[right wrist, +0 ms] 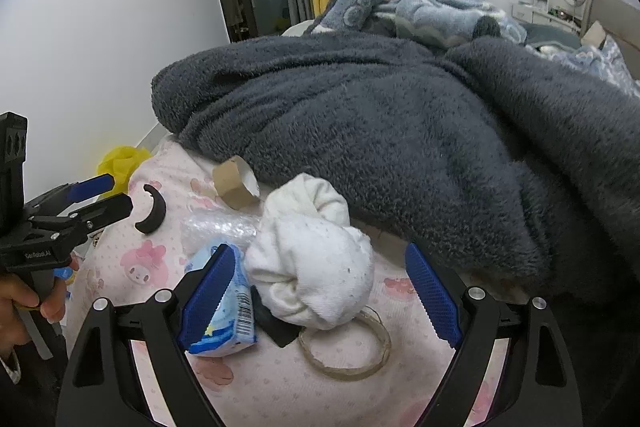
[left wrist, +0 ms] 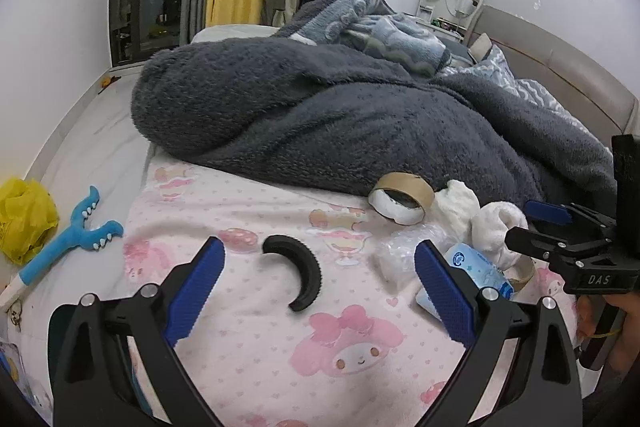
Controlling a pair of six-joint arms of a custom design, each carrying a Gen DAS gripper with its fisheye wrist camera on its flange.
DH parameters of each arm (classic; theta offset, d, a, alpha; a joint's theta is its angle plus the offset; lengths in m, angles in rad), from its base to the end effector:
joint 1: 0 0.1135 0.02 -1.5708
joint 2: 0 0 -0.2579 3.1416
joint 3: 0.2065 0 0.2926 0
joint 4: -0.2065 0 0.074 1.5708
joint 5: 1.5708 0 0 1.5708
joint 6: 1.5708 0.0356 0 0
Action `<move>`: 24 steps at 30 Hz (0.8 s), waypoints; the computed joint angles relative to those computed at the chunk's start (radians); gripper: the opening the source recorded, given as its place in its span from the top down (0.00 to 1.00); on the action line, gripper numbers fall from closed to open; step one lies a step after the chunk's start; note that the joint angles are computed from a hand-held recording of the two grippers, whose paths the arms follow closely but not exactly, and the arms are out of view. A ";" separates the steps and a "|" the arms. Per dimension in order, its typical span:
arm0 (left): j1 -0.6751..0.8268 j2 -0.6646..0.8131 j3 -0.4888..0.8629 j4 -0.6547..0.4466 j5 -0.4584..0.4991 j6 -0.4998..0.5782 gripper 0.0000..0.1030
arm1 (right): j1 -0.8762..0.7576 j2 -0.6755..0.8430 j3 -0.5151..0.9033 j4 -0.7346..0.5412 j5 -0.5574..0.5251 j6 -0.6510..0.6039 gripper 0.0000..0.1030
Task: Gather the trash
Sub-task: 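Grasp the black curved headband with the left tool while the right tool grasps the white sock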
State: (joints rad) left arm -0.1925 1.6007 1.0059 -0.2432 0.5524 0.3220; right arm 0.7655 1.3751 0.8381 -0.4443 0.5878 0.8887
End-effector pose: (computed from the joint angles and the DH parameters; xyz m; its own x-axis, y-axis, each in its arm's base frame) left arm 0.3579 -0.0888 0.1830 -0.5315 0.3781 -0.7580 0.7122 0.6839 -0.1583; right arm 0.2330 0.1966 0.1854 -0.6529 0.2685 -0.7083 0.2419 0.9600 0.1410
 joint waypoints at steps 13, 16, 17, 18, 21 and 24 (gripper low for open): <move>-0.057 0.058 -0.011 0.074 -0.093 -0.028 0.14 | -0.069 0.029 -0.016 0.102 -0.123 -0.075 0.42; -0.055 0.080 0.003 0.072 -0.094 -0.048 0.14 | -0.076 0.029 -0.018 0.103 -0.133 -0.074 0.50; -0.053 0.086 0.007 0.073 -0.094 -0.056 0.14 | -0.076 0.024 -0.021 0.103 -0.135 -0.073 0.54; -0.052 0.090 0.009 0.074 -0.095 -0.062 0.15 | -0.076 0.016 -0.027 0.105 -0.134 -0.070 0.56; -0.045 0.109 0.028 0.065 -0.092 -0.077 0.19 | -0.073 -0.013 -0.041 0.109 -0.123 -0.068 0.59; -0.038 0.117 0.034 0.066 -0.089 -0.095 0.22 | -0.070 -0.048 -0.057 0.113 -0.106 -0.063 0.59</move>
State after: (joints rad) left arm -0.2309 1.7178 1.0398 -0.1772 0.4639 0.2274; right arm 0.6951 1.3275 0.7807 -0.3316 0.4813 0.8261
